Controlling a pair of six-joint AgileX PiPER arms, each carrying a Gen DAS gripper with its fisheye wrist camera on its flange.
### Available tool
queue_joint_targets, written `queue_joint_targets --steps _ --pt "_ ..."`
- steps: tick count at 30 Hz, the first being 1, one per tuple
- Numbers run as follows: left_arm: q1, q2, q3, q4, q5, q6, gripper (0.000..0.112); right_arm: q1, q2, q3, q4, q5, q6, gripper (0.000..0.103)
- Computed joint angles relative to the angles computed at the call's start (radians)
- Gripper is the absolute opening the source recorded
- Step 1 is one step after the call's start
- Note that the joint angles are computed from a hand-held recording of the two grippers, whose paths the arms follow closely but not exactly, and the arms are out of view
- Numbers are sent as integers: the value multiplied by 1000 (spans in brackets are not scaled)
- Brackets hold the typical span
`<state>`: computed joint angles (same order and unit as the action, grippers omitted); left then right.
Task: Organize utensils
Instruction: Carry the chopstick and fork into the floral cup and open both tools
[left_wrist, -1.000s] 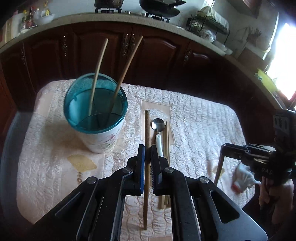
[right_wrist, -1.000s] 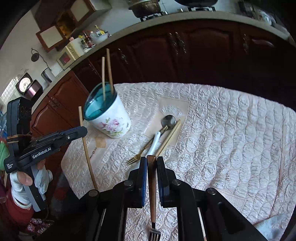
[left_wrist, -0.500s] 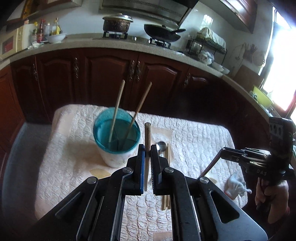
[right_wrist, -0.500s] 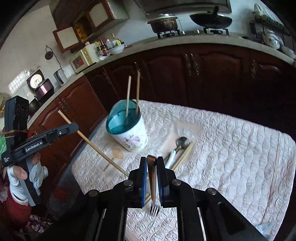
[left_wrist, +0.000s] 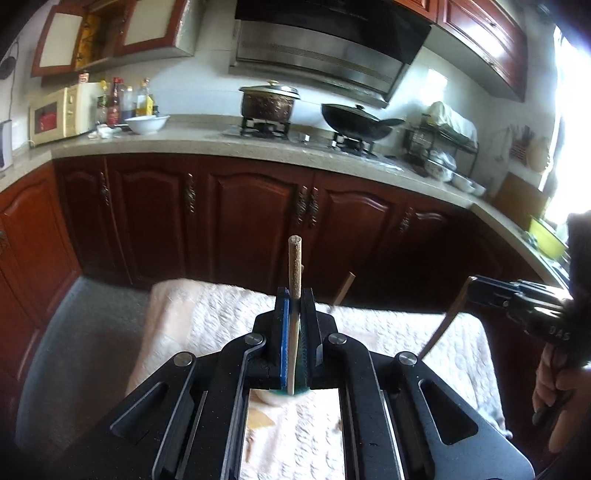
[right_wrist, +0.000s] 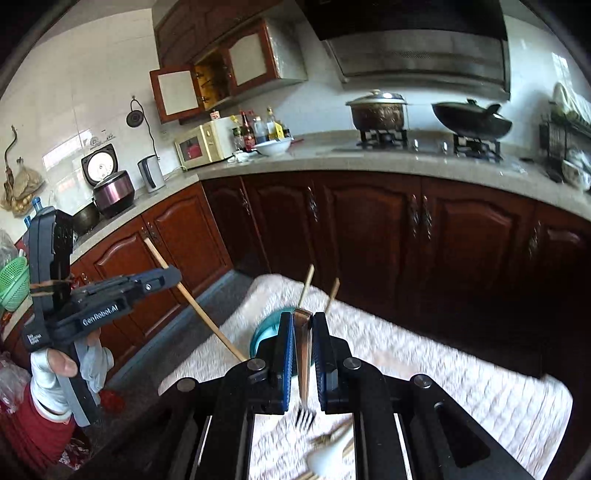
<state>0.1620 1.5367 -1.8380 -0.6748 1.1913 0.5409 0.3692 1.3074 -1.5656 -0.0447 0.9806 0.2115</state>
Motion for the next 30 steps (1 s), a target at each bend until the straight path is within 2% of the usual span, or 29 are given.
queue_joint_targets --steps 4,12,19,23,30 --pt "-27 69 -82 54 -21 -48 4 2 88 -113 3 22 -18 9" --pt "-90 125 -86 157 -97 -94 4 -6 241 -289 26 42 -36 9" --pt "-116 172 -125 191 -103 -129 4 -14 354 -443 45 85 -57 9" --pt "-134 189 -136 213 -115 -139 4 -20 394 -484 56 90 -55 9" --pt "-152 220 -149 229 -123 -158 4 -28 414 -448 51 40 -38 9"
